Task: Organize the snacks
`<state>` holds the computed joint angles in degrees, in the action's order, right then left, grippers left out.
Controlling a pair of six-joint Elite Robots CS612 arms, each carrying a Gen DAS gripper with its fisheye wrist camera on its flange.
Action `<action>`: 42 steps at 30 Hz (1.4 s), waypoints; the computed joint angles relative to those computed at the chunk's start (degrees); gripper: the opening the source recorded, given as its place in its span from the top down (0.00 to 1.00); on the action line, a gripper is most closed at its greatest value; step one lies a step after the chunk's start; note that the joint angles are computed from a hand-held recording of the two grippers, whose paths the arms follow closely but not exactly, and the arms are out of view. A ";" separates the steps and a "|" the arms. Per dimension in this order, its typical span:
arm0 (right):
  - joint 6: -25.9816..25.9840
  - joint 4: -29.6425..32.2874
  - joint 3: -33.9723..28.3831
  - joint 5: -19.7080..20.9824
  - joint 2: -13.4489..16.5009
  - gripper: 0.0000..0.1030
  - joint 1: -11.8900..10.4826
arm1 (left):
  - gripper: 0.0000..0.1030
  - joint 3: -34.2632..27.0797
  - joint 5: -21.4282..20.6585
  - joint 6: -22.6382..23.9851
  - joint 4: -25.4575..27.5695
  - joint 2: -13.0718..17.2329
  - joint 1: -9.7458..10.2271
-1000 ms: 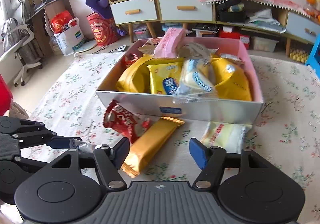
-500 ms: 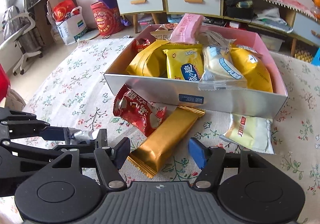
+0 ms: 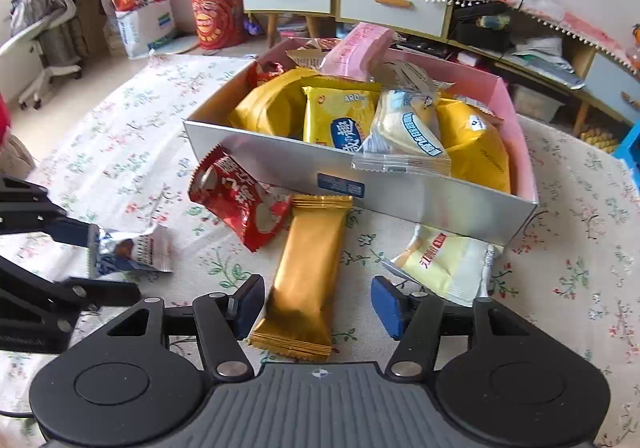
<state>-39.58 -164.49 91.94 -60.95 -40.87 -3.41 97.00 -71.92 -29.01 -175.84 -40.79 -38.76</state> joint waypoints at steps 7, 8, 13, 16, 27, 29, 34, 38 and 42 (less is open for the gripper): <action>0.01 0.60 0.10 1.74 0.06 0.43 0.44 | 0.52 -0.21 0.68 -0.51 -1.64 0.59 0.04; 0.07 0.00 0.19 1.53 0.13 0.43 0.57 | 0.52 -0.31 0.86 -0.72 -1.58 0.65 0.01; -0.07 -3.28 0.65 -0.40 0.44 0.49 1.24 | 0.56 -0.65 1.60 -0.76 -1.03 0.78 -0.13; -0.55 -5.64 0.92 -1.68 0.60 0.69 1.43 | 0.67 -0.72 2.66 -0.99 -0.53 0.71 -0.36; 1.01 -0.53 0.08 -1.91 -0.57 0.80 1.11 | 0.94 -1.12 6.07 -4.34 1.84 0.41 -1.11; 1.26 0.39 0.17 -1.50 -1.05 0.80 0.97 | 0.95 -0.90 5.81 -4.58 1.15 0.25 -1.08; 2.28 2.53 0.22 -0.11 -2.03 0.80 0.36 | 0.96 -0.21 5.67 -5.51 -0.59 -0.27 -1.01; 3.33 3.89 0.26 -0.09 -2.62 0.80 -0.05 | 0.98 0.38 5.52 -6.51 -2.00 -0.72 -0.92; 4.93 5.38 0.12 0.56 -3.20 0.80 -0.64 | 1.00 0.87 5.49 -6.80 -3.49 -1.12 -0.98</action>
<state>-34.65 -159.12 92.06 -60.39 -44.07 -4.04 97.87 -66.44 -35.80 -179.33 -41.91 -39.75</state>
